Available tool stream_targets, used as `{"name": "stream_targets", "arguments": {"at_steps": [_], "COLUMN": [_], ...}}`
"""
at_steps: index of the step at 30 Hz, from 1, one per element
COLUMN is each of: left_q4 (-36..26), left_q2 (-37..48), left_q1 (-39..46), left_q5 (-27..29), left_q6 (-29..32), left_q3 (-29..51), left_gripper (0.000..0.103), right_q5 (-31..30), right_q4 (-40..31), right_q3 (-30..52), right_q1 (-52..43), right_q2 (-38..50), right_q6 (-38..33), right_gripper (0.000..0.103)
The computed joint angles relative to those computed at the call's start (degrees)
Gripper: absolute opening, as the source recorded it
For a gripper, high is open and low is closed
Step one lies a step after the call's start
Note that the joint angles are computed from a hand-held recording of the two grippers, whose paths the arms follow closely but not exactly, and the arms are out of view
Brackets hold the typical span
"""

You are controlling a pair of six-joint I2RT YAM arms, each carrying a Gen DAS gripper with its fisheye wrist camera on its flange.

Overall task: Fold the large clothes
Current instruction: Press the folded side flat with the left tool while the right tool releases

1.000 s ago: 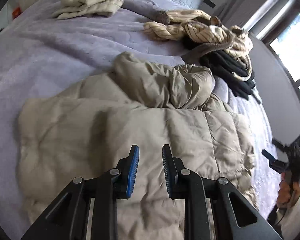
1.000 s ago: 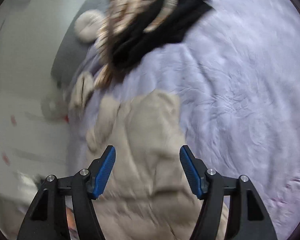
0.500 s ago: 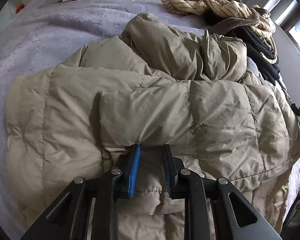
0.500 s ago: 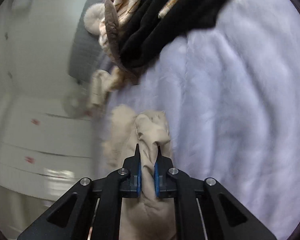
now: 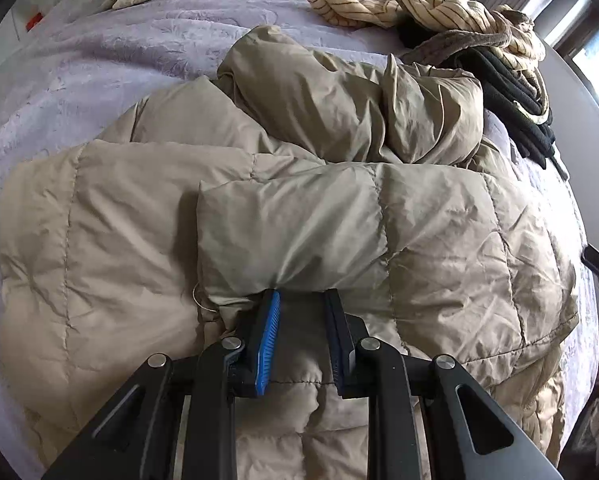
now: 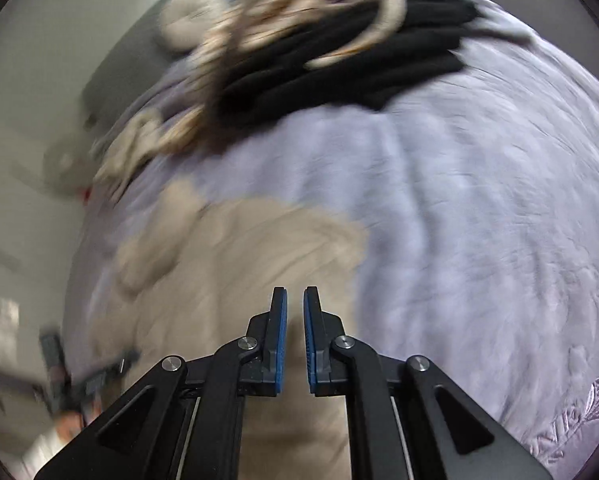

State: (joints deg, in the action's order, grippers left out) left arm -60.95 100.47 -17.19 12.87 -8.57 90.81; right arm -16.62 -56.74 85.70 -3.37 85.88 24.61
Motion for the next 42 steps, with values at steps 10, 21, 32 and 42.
{"name": "stream_targets", "arguments": {"at_steps": [10, 21, 32, 42], "left_q4": [4.0, -4.0, -4.4, -14.5], "left_q2": [0.4, -8.7, -9.9, -15.7], "left_q1": [0.9, 3.3, 3.2, 3.8], "left_q5": [2.2, -1.2, -5.0, -5.4], "left_q6": [2.0, 8.3, 7.5, 7.4], "left_q3": [-2.4, -3.7, -7.7, -5.6], "left_gripper": [0.025, 0.025, 0.025, 0.025], "right_q5": [9.1, 17.0, 19.6, 16.7], "right_q4": [5.7, -3.9, -7.6, -17.2], "right_q3": [-14.1, -7.8, -7.7, -3.1], "right_q1": [5.8, 12.2, 15.2, 19.8], "right_q2": [-0.3, -4.2, -2.2, -7.1], "right_q6": [-1.7, 1.7, 4.5, 12.4], "right_gripper": [0.001, 0.006, 0.007, 0.007]}}
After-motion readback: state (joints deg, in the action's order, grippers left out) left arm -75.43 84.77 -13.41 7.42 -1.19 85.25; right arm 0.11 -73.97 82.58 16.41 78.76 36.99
